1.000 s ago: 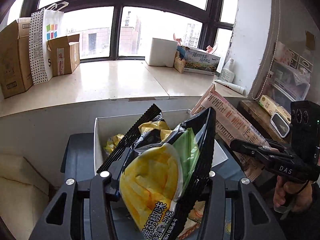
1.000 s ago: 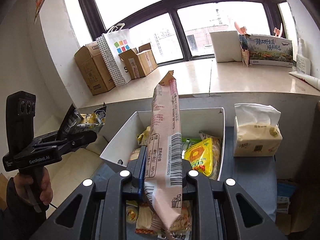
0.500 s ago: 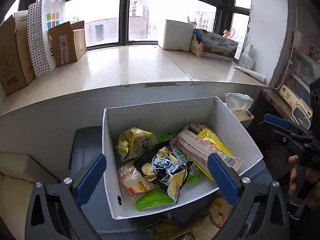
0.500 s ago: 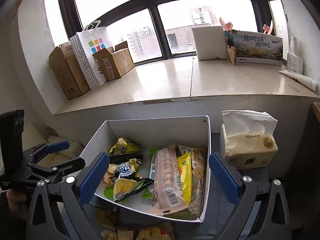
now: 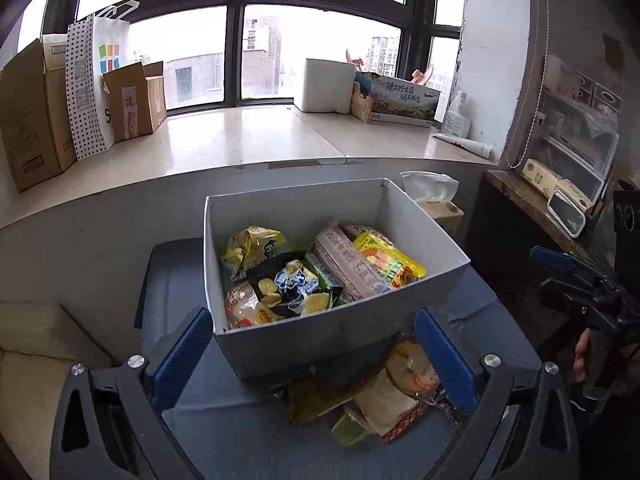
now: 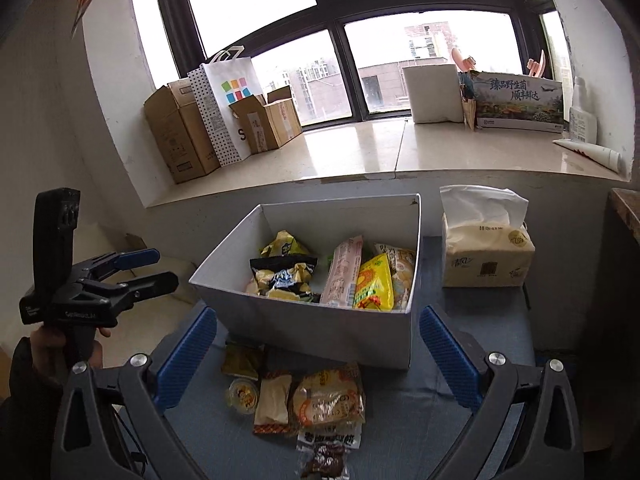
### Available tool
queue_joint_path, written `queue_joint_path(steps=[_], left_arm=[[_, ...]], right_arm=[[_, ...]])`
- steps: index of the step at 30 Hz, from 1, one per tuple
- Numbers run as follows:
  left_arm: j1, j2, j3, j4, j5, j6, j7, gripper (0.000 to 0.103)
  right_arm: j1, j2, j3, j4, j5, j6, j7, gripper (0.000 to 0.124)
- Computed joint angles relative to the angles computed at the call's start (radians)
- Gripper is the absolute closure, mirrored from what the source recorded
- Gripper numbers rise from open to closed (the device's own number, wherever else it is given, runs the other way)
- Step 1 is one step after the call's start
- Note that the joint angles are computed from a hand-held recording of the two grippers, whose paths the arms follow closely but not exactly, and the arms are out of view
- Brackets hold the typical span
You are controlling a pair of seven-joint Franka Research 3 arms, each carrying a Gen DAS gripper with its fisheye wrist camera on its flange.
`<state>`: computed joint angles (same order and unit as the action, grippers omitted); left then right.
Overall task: Organize snacks
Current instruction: 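Withdraw both tools from the box toward the remaining snacks, then grasp the braised meat pack with the right tool while the left tool grasps a jelly cup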
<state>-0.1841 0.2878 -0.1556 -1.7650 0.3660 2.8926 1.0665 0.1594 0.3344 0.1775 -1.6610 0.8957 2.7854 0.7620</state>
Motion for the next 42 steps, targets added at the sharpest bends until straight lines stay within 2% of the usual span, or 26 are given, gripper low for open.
queue_joint_path(steps=[2,3,5,7,11,14,18,20,22,24,27,29,31,32,33,35,39,42], left_arm=[[-0.003,-0.048,-0.002,-0.081,0.001,0.04,-0.023,0.0],[0.009,-0.068,-0.02,-0.12,-0.022,0.057,-0.007,0.0],[-0.002,-0.109,-0.015,-0.189,-0.014,0.088,-0.04,0.0],[0.014,-0.141,-0.043,-0.256,-0.061,0.132,-0.017,0.0],[-0.01,-0.165,-0.038,-0.324,-0.046,0.149,-0.066,0.0],[-0.023,-0.163,-0.034,-0.336,-0.022,0.144,-0.086,0.0],[0.003,-0.156,-0.073,-0.348,-0.105,0.152,-0.015,0.0],[0.021,-0.151,-0.095,-0.348,-0.162,0.155,0.032,0.0],[0.013,-0.15,-0.087,-0.348,-0.166,0.153,0.035,0.0],[0.015,-0.151,-0.091,-0.352,-0.182,0.159,0.05,0.0],[0.007,-0.15,-0.082,-0.354,-0.181,0.159,0.043,0.0],[0.017,-0.148,-0.094,-0.357,-0.211,0.162,0.066,0.0],[0.012,-0.145,-0.089,-0.358,-0.211,0.161,0.059,0.0],[0.013,-0.142,-0.091,-0.357,-0.215,0.158,0.062,0.0],[0.008,-0.141,-0.087,-0.356,-0.21,0.155,0.056,0.0],[0.005,-0.14,-0.085,-0.36,-0.205,0.159,0.052,0.0],[0.0,-0.137,-0.081,-0.361,-0.196,0.154,0.045,0.0],[-0.001,-0.135,-0.081,-0.358,-0.191,0.148,0.049,0.0]], right_arm=[[-0.016,-0.049,0.016,-0.09,0.056,0.007,-0.052,0.021],[-0.015,-0.071,0.012,-0.134,0.068,0.0,-0.062,0.021],[-0.007,-0.109,-0.002,-0.218,0.088,-0.005,-0.078,0.021],[0.009,-0.137,-0.019,-0.291,0.095,0.014,-0.076,0.021],[0.051,-0.146,-0.052,-0.374,0.016,0.052,0.01,0.021],[0.061,-0.119,-0.054,-0.366,-0.036,0.033,0.045,0.021],[0.088,-0.051,-0.067,-0.301,-0.187,0.011,0.124,0.021],[0.076,-0.01,-0.047,-0.255,-0.21,0.006,0.104,0.021],[0.093,0.037,-0.066,-0.197,-0.29,-0.019,0.152,0.021],[0.065,0.08,-0.04,-0.137,-0.299,-0.059,0.118,0.021],[0.07,0.132,-0.053,-0.068,-0.36,-0.109,0.149,0.021],[0.041,0.151,-0.031,-0.044,-0.335,-0.148,0.142,0.021],[0.009,0.149,-0.002,-0.051,-0.281,-0.138,0.095,0.024],[0.022,0.142,-0.016,-0.063,-0.293,-0.122,0.108,0.034],[0.045,0.129,-0.04,-0.086,-0.322,-0.088,0.138,0.053],[0.051,0.102,-0.043,-0.126,-0.34,-0.066,0.146,0.057],[0.019,0.051,-0.01,-0.195,-0.284,-0.062,0.08,0.059],[0.011,0.002,0.004,-0.253,-0.229,-0.018,0.028,0.059]])
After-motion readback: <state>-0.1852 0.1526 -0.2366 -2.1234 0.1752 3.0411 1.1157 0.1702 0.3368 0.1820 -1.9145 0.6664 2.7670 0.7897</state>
